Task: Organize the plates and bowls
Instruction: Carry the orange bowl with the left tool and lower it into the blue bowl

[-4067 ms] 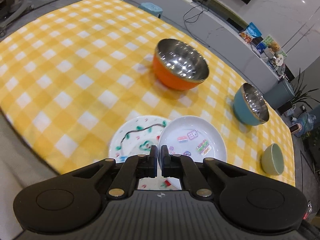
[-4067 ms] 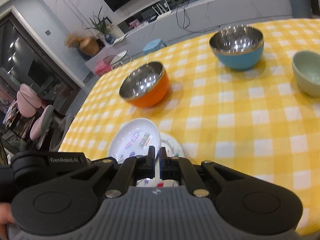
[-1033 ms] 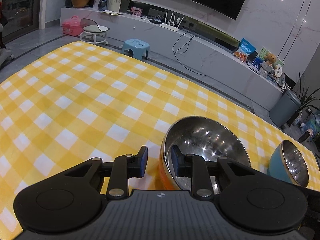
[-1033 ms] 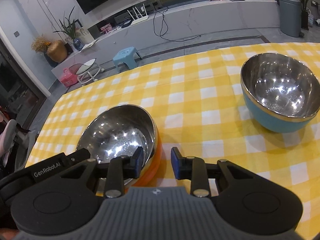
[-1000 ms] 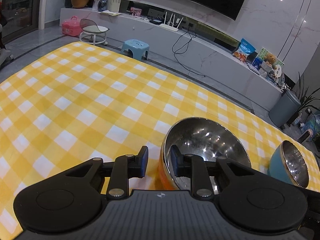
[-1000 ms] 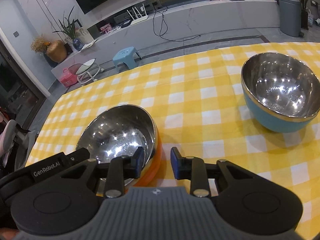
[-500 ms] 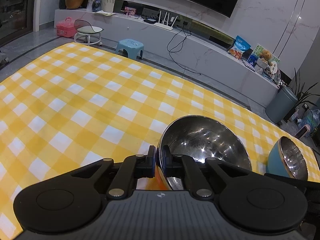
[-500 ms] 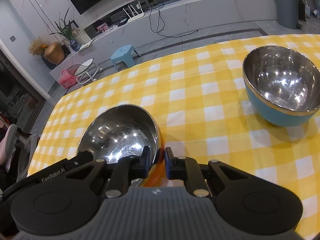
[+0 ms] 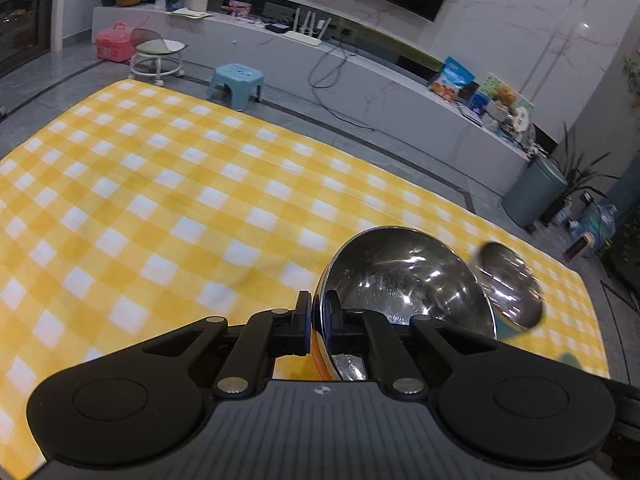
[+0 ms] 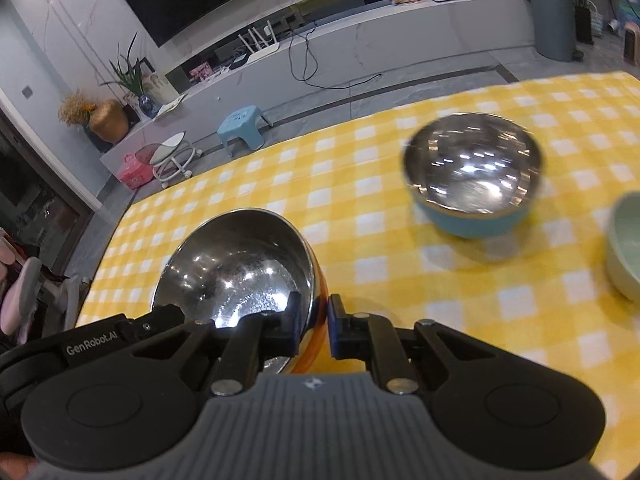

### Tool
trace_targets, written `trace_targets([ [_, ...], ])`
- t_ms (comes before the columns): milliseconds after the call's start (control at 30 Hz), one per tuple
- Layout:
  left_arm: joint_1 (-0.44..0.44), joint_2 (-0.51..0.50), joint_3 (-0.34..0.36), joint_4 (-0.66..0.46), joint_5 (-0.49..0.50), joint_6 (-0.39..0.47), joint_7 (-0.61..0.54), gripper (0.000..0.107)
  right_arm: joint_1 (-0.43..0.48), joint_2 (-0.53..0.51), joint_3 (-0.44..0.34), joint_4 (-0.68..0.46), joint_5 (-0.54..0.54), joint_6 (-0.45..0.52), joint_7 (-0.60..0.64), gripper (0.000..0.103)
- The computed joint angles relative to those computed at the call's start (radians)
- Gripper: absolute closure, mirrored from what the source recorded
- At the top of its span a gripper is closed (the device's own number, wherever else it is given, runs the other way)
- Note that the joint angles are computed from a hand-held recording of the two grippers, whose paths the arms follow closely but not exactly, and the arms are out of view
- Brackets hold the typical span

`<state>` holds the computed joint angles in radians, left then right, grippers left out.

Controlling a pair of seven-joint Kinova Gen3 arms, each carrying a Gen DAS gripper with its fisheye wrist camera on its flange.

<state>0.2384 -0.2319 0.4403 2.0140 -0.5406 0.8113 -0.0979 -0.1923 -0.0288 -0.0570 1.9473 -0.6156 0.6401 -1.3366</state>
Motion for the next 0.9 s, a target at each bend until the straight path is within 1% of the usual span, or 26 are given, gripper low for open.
trace_targets([
  [200, 0.054, 0.009, 0.108, -0.055, 0.005, 0.079, 0.106, 0.101, 0.088, -0.119, 0.128, 0.070, -0.086, 0.160, 0.130, 0.092],
  [333, 0.118, 0.044, 0.163, -0.072, -0.011, 0.104, 0.198, 0.101, 0.151, -0.188, 0.218, 0.112, -0.089, 0.247, 0.176, 0.091],
  [433, 0.169, 0.085, 0.197, -0.081, -0.039, 0.125, 0.269, 0.101, 0.192, -0.222, 0.279, 0.143, -0.090, 0.295, 0.217, 0.091],
  [467, 0.188, 0.101, 0.203, -0.087, -0.039, 0.135, 0.284, 0.101, 0.204, -0.226, 0.293, 0.148, -0.088, 0.311, 0.225, 0.091],
  [533, 0.220, 0.118, 0.191, -0.085, -0.024, 0.130, 0.303, 0.101, 0.230, -0.226, 0.326, 0.161, -0.090, 0.342, 0.251, 0.091],
  [633, 0.265, 0.134, 0.170, -0.080, -0.001, 0.128, 0.334, 0.101, 0.271, -0.194, 0.370, 0.177, -0.111, 0.390, 0.319, 0.091],
  [800, 0.345, 0.182, 0.165, -0.092, -0.053, 0.170, 0.418, 0.101, 0.347, -0.163, 0.384, 0.218, -0.153, 0.423, 0.408, 0.091],
  [900, 0.389, 0.199, 0.146, -0.092, -0.081, 0.178, 0.458, 0.101, 0.387, -0.155, 0.386, 0.239, -0.185, 0.432, 0.483, 0.091],
])
